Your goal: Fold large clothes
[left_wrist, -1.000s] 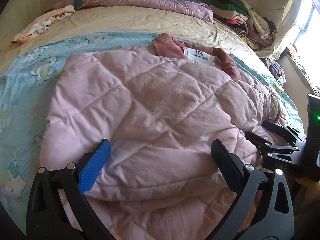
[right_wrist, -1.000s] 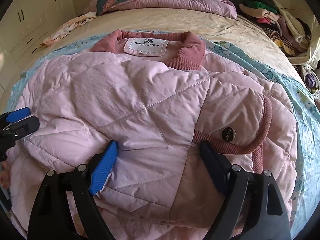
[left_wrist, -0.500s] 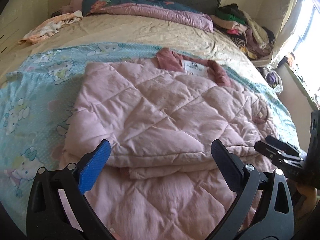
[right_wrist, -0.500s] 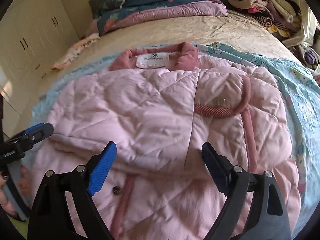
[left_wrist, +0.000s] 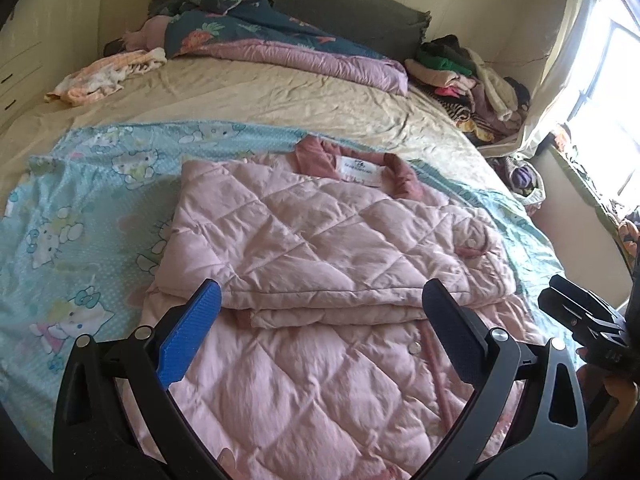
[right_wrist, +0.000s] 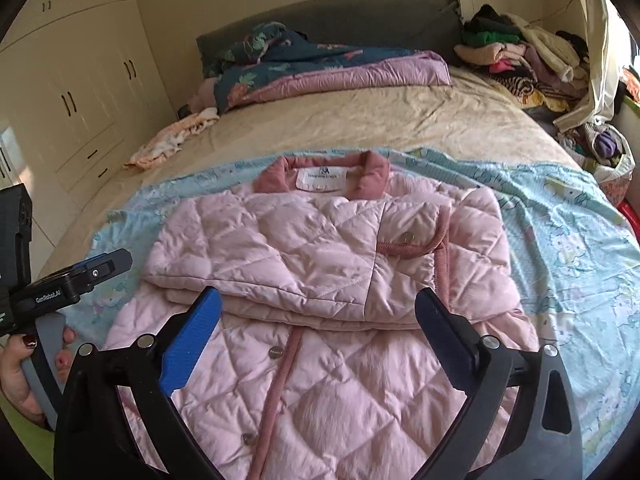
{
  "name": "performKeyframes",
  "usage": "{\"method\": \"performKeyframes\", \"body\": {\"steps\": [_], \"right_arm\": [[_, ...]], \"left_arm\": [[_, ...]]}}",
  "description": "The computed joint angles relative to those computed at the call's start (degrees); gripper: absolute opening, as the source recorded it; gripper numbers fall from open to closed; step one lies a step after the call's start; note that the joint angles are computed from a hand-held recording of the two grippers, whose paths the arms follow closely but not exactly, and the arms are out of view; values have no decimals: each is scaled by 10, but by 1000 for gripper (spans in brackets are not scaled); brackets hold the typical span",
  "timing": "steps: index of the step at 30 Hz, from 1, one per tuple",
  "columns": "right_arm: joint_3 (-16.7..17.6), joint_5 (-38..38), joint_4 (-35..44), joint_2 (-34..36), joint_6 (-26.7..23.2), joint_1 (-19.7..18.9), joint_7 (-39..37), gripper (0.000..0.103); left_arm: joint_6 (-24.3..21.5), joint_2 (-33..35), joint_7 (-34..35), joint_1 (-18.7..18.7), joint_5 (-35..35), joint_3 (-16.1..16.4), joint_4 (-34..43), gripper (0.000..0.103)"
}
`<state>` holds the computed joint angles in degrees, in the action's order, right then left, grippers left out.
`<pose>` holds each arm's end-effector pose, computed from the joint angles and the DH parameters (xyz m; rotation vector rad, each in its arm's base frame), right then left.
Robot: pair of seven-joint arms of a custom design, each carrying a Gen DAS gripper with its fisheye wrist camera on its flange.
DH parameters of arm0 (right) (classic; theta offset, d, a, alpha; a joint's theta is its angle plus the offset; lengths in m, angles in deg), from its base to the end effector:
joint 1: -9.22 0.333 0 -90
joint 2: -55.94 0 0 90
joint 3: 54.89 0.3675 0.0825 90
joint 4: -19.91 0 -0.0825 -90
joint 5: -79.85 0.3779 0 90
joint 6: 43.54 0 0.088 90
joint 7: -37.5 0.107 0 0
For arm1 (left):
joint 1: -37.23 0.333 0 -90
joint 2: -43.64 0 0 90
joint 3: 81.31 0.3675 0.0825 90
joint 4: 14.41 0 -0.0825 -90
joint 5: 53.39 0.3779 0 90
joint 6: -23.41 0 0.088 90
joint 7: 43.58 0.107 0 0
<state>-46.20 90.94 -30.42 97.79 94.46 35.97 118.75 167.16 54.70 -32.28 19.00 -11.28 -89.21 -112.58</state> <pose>0.7039 0.4290 0.6118 -2.0428 1.0769 -0.2461 0.6007 -0.2909 0.5924 -2.1377 1.3272 -0.8587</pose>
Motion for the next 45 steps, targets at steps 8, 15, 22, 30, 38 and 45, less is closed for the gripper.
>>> {"method": "performKeyframes", "body": {"steps": [8, 15, 22, 30, 38, 45], "right_arm": [[26, 39, -188, -119, 114, -29, -35, 98], [40, 73, -271, -174, 160, -47, -60, 98], [43, 99, -339, -213, 183, -57, -83, 98], [45, 123, -380, -236, 197, -63, -105, 98], [43, 139, -414, -255, 205, -68, -123, 98], [41, 151, -447, -270, 212, -71, -141, 98]], "left_arm": [[-10, -27, -25, -11, 28, -11, -16, 94], [-17, -49, -56, -13, 55, -26, -37, 94], [-23, -66, -82, -13, 73, -41, -59, 94], [-37, -77, -108, -14, 87, -52, -78, 94], [-60, -82, -118, -20, 92, -62, -91, 94], [-78, -85, -126, -27, 94, -69, -104, 94]]}}
